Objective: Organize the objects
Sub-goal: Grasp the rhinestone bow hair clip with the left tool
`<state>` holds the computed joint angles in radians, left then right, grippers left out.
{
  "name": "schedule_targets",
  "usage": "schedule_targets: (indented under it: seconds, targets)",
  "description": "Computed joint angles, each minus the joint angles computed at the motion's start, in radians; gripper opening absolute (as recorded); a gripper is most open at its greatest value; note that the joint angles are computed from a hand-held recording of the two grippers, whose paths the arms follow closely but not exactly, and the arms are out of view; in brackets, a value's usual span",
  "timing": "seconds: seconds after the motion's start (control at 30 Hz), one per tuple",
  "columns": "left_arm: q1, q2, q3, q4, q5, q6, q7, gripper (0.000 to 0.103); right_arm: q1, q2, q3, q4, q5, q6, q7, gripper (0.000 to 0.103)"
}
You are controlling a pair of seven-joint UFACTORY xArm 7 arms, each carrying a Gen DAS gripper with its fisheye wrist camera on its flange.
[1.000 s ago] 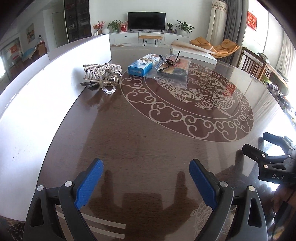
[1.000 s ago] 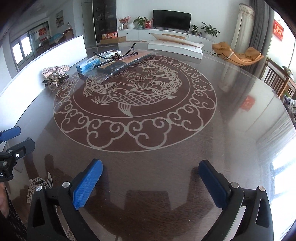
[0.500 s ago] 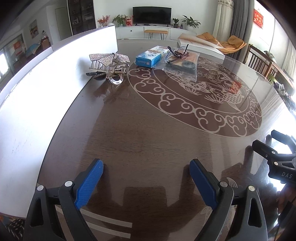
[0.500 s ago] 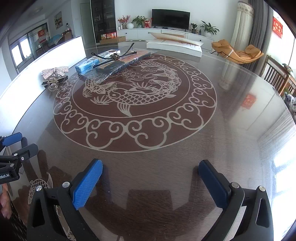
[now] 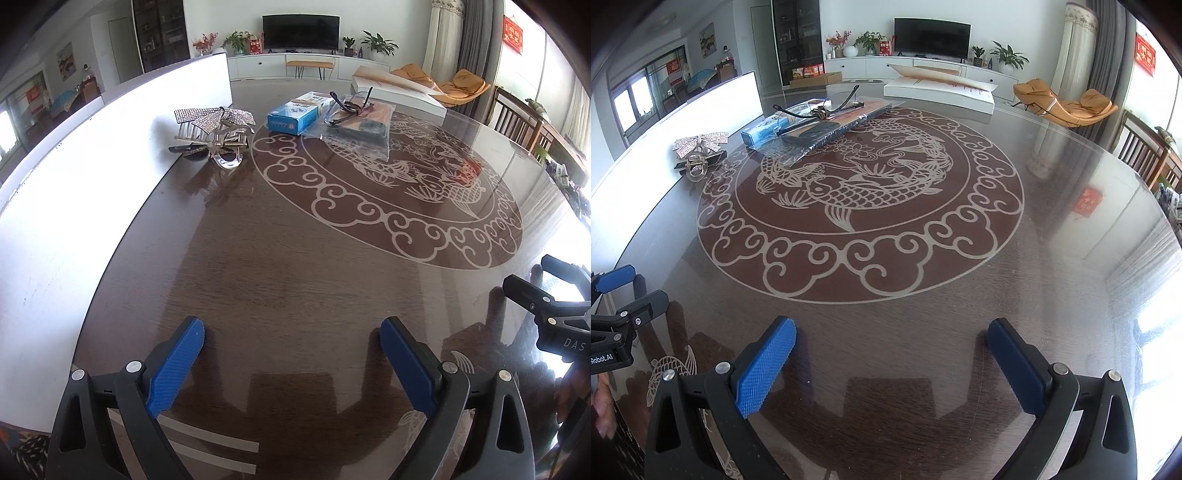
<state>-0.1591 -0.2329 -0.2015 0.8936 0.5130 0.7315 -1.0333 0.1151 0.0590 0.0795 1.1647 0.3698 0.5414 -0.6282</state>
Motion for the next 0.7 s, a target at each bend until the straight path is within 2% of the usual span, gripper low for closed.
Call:
schedule_targets:
  seconds: [0.1,0.2,0.3,0.4,0.5,0.6,0.63,0.7]
  targets:
    - [-0.003,0.003,0.003,0.011,-0.01,0.011,0.018,0.097,0.0,0.0,0.0,0.001,0.0,0.001,0.0,0.103]
    - [0.018,0.009,0.0,0.049,0.074,-0.007,0.024,0.097,-0.001,0.0,0.001,0.0,0.0,0.001,0.0,0.103]
    - [0.046,0.084,0.012,0.181,0.181,0.038,0.089,0.097,-0.001,0.0,0.0,0.001,0.0,0.001,0.0,0.103]
    - [0.061,0.192,0.066,0.335,0.229,0.053,0.154,0.097,-0.001,0.0,0.001,0.001,0.0,0.002,0.0,0.103]
    - [0.063,0.314,0.126,0.488,0.191,0.052,0.265,0.097,-0.001,0.0,0.0,0.001,0.0,0.002,0.0,0.103]
    - [0.064,0.433,0.163,0.617,0.075,0.055,0.422,0.097,-0.001,0.0,0.0,0.001,0.0,0.002,-0.001,0.103]
    - [0.068,0.474,0.169,0.661,0.019,0.076,0.478,0.097,-0.001,0.0,0.0,0.001,0.0,0.002,-0.001,0.103]
    - [0.061,0.533,0.186,0.717,-0.042,0.128,0.521,0.097,-0.001,0.0,0.0,0.001,0.001,0.003,-0.001,0.103]
